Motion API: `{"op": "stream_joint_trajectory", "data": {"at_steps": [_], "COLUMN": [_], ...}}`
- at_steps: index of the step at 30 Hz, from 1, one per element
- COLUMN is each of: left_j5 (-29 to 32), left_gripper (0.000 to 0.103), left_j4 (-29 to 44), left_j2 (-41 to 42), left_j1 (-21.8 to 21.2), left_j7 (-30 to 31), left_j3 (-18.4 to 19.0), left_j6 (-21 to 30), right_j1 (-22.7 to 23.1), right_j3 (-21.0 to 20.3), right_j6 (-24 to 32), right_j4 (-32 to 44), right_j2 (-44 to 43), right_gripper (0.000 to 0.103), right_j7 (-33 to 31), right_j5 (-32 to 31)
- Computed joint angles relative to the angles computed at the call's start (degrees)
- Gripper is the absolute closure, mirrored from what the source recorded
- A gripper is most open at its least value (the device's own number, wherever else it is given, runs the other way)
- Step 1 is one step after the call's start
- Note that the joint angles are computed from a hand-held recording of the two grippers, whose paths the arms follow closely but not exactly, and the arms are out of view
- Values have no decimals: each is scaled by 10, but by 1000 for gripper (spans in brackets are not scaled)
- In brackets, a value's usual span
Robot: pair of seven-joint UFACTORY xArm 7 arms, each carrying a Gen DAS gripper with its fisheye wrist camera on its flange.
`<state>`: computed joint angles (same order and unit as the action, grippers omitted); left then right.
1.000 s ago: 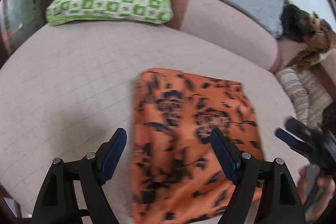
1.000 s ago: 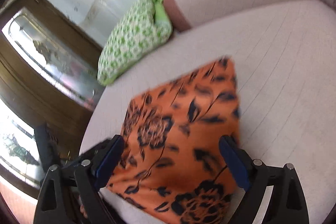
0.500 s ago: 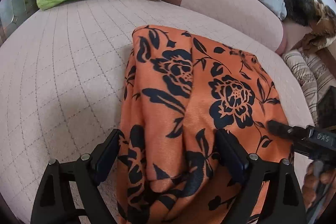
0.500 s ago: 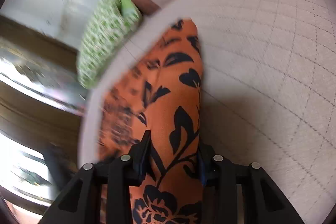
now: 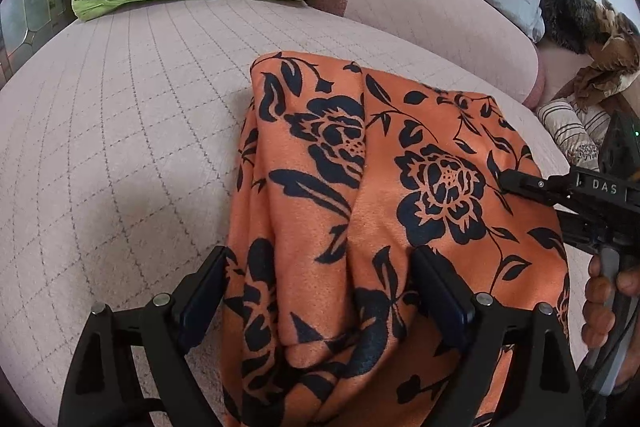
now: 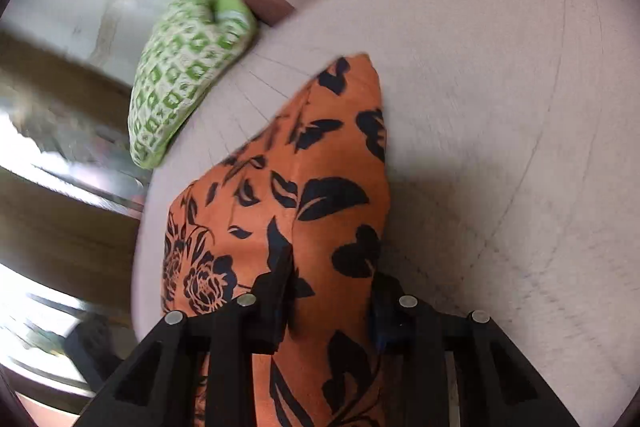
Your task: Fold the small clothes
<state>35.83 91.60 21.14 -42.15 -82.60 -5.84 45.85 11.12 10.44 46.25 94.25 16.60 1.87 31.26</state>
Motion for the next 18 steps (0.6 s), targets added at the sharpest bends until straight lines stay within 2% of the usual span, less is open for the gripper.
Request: {"op": "stream_joint_trajectory", "data": {"at_steps": [1, 2, 3, 6, 11, 13, 14, 15, 17, 18], "left_j5": [0, 2, 4, 4, 12, 16, 18, 15, 12, 9], "left_gripper": [11, 11, 11, 11, 11, 11, 11, 11, 11, 12], "left_j4": [10, 15, 12, -2, -4, -6, -6, -5, -5, -9], "left_j2": [6, 9, 7, -1, -3, -5, -4, -4, -9, -20], "left_j1": [-1, -3, -5, -1, -4, -5, -6, -5, -6, -6], "left_j7": [2, 5, 3, -3, -7, -11, -12, -10, -10, -10], "left_j3": [0, 1, 2, 2, 2, 2, 1, 0, -3, -5], "left_j6": [6, 11, 9, -6, -1, 0, 2, 3, 9, 16], "right_j1": [1, 10, -2, 10, 24, 39, 44, 36, 59, 49], "right_j3": [-4, -18, -8, -15, -3, -4, -5, 7, -18, -7], "right_j6": [7, 17, 4, -30, -62, -43, -5, 10, -8, 7], "right_j4": [4, 8, -9, -52, -122, -122, -109, -115, -134, -122], "right_j2": [6, 12, -1, -57, -153, -146, -125, -115, -125, -123], "right_gripper": [65, 44, 42, 41, 40, 36, 32, 32, 32, 32], "right_j7": [11, 33, 33, 33, -88, -97, -86, -84, -107, -88], "right_j5": [-9, -23, -13, -56, 4, 14, 12, 14, 24, 13]}}
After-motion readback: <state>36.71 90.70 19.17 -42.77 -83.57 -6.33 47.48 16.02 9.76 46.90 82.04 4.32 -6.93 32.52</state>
